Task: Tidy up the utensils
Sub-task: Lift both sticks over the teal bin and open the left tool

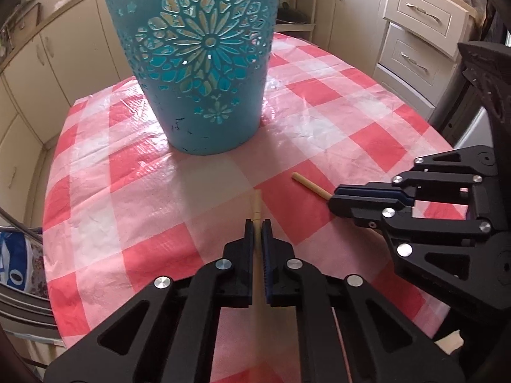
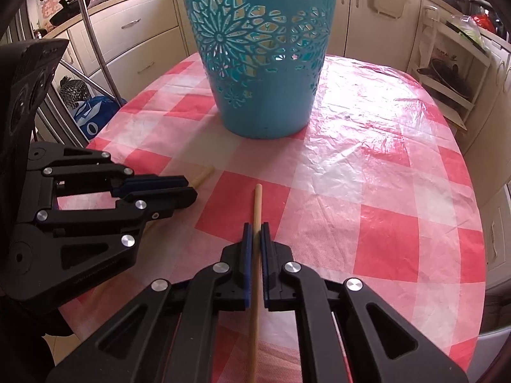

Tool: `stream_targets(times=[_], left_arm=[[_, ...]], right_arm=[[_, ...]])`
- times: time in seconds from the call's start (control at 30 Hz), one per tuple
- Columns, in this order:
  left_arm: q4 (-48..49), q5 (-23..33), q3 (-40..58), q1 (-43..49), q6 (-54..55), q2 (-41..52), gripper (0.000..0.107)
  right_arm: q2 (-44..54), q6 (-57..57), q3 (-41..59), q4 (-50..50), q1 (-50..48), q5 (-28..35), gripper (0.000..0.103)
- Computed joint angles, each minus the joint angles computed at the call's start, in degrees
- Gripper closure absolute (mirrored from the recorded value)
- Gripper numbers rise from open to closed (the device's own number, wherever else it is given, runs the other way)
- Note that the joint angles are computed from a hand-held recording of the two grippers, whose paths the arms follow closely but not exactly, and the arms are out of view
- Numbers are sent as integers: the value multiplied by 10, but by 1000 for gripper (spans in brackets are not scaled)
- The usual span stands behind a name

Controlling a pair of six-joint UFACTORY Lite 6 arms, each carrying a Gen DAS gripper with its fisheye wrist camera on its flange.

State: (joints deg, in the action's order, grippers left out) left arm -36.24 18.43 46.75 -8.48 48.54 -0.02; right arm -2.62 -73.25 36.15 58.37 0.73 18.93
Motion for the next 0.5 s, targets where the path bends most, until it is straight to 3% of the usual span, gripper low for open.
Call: stream_targets(times=[0.13, 0.27, 0.37, 0.5], left_arm=[[-131, 75, 8, 55, 124, -50, 102], [-288, 172, 17, 141, 260, -136, 102], [-404, 234, 23, 198, 340, -194, 102], [-508, 226, 54, 210, 394, -218, 102]], right_arm=[[22, -23, 14, 45, -49, 59, 97], [10, -52, -3, 88, -45, 45, 97], [-30, -139, -33, 184, -53, 44, 97], [-152, -240, -79, 292, -69, 62, 97]])
